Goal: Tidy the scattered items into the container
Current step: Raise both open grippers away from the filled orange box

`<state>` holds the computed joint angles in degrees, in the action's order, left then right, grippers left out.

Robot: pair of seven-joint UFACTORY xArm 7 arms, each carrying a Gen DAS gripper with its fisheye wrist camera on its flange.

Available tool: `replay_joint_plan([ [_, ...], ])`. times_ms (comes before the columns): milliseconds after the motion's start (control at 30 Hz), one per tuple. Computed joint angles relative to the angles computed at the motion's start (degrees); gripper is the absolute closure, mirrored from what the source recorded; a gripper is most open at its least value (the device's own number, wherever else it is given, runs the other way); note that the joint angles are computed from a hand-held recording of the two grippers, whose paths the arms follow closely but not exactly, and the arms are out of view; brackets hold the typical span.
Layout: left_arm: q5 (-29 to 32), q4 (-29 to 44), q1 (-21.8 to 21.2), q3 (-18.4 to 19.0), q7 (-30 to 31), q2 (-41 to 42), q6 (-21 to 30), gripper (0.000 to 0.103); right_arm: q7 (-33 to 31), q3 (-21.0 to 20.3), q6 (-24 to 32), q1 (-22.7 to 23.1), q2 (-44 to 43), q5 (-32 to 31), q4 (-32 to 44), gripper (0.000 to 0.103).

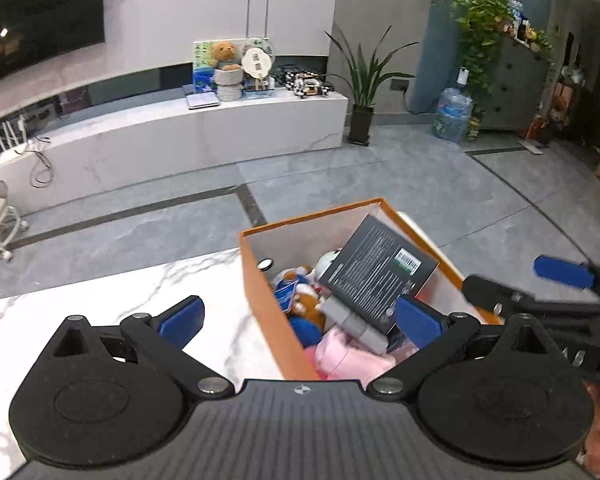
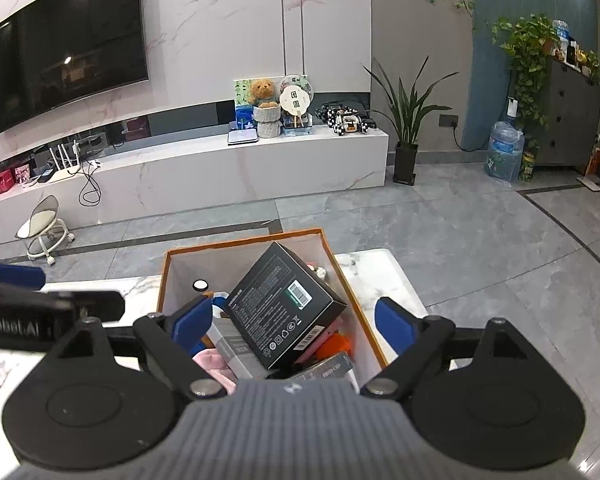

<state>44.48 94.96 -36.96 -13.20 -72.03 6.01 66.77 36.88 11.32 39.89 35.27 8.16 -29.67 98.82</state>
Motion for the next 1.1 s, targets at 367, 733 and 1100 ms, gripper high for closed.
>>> replay_joint_plan([
  [367, 0.8, -2.4, -0.9, -2.1, -6.6, -2.5, 3.4, 0.0, 2.7, 1.2, 0.8, -1.0, -4.3, -3.7, -3.5, 0.01],
  [733, -0.1, -1.7, -2.6, -2.5, -5.9, -0.7, 3.9, 0.0, 4.3, 3.2, 7.2, -0.8, -5.0, -5.1, -2.6, 0.005],
  [1100, -4.2, -1.2, -3.5, -1.3, -3.6, 1.4, 3.8, 0.0, 2.6, 2.9, 17.3, 1.8, -1.4, -3.1, 3.4, 0.003],
])
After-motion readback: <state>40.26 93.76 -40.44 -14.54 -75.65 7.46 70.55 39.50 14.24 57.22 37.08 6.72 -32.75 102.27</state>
